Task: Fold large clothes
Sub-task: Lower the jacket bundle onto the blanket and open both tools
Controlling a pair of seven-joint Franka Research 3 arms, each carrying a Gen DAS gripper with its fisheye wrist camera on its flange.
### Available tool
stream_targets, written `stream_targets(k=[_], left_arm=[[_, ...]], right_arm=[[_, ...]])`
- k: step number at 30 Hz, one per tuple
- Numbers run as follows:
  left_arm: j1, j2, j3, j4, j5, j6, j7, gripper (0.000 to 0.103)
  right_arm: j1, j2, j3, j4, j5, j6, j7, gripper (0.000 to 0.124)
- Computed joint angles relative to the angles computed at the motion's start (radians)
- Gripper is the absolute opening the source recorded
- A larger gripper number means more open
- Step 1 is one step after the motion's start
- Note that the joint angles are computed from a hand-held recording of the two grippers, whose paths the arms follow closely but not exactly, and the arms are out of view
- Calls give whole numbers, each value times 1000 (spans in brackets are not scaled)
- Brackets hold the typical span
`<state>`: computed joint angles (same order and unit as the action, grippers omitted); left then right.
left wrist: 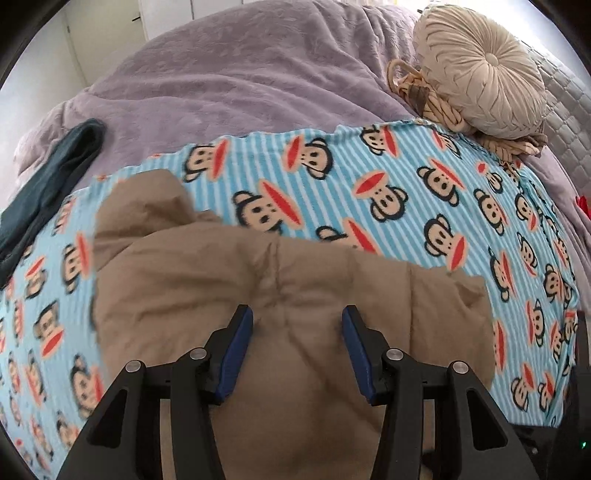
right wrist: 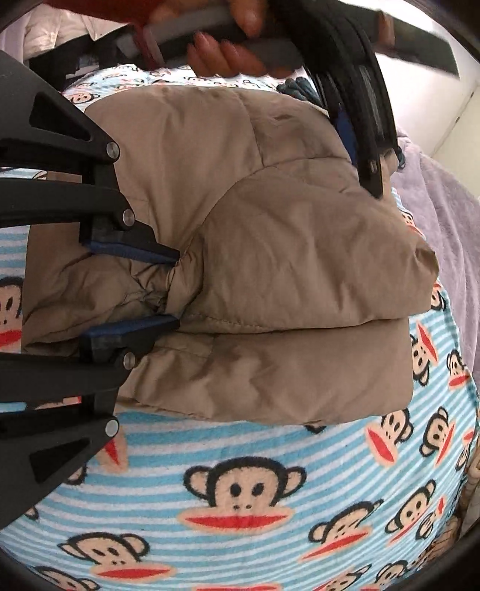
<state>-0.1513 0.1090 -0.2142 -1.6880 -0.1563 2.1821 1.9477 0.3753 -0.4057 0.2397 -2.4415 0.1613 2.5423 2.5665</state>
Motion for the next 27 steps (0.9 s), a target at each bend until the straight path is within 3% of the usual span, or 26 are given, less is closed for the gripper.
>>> stream_targets(k=[1, 4, 15, 27], left_arm=[[7, -29, 4, -18, -6, -5, 5, 53], [18, -97, 22, -64, -16, -22, 15, 63], [40, -285, 96, -243, -2, -94, 11, 63], [50, -359, 136, -317, -8, -151, 15, 63]], right_arm=[[-37, 37, 18, 23, 15, 24, -33, 34], [-19, 60, -8, 63, -19, -21, 25, 36], [-9, 48, 15, 141, -93, -181, 114, 36], [18, 63, 12, 175, -86, -249, 144, 36]])
